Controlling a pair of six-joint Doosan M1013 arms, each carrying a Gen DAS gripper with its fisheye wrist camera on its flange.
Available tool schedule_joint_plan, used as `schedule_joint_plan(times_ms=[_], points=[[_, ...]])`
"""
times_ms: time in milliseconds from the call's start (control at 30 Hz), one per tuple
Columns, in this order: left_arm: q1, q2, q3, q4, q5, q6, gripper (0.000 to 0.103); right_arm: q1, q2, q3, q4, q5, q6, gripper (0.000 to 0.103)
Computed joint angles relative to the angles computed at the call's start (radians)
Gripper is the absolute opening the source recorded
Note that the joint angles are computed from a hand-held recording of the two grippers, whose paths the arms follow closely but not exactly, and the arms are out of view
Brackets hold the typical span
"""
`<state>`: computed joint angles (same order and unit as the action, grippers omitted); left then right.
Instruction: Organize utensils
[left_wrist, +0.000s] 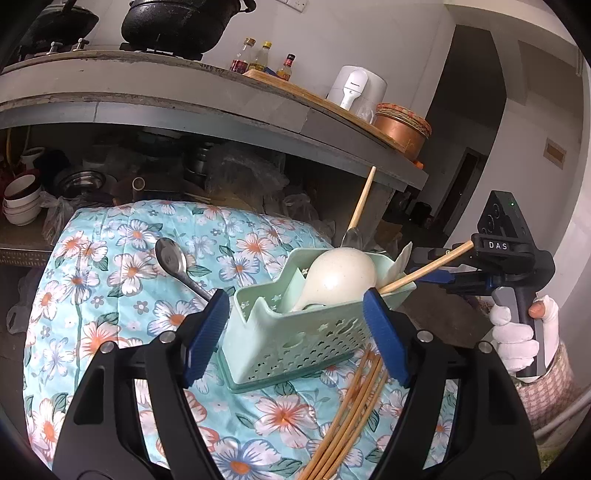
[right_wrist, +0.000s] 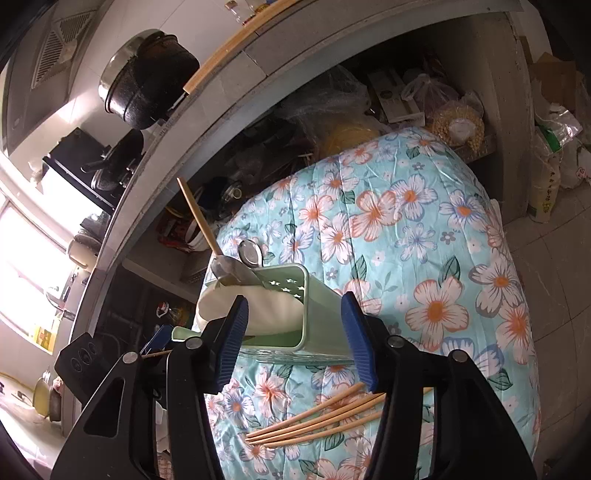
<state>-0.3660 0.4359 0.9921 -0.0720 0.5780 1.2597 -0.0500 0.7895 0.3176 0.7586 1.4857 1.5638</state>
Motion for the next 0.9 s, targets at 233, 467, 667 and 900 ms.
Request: schedule_joint_plan(times_ms=[233, 467, 667, 900], points=[[0.004, -0.006, 0.003, -0.003, -0.007, -0.015, 0.072, -0.002, -0.03, 0.05, -0.006, -0.038, -0.028, 0.055], [0.007, -0.013, 0.011, -0.001, -0.027, -0.032, 0.073, -0.004, -0.056, 0.092, -0.009, -0.071, -0.052, 0.055], [0.007, -0.017, 0.013, 0.017, -0.036, -0.054, 0.073, -0.008, -0.071, 0.115, 0.004, -0.097, -0.072, 0.057], [0.005, -0.018, 0.013, 0.036, -0.04, -0.077, 0.073, -0.01, -0.081, 0.133, 0.015, -0.111, -0.089, 0.057]])
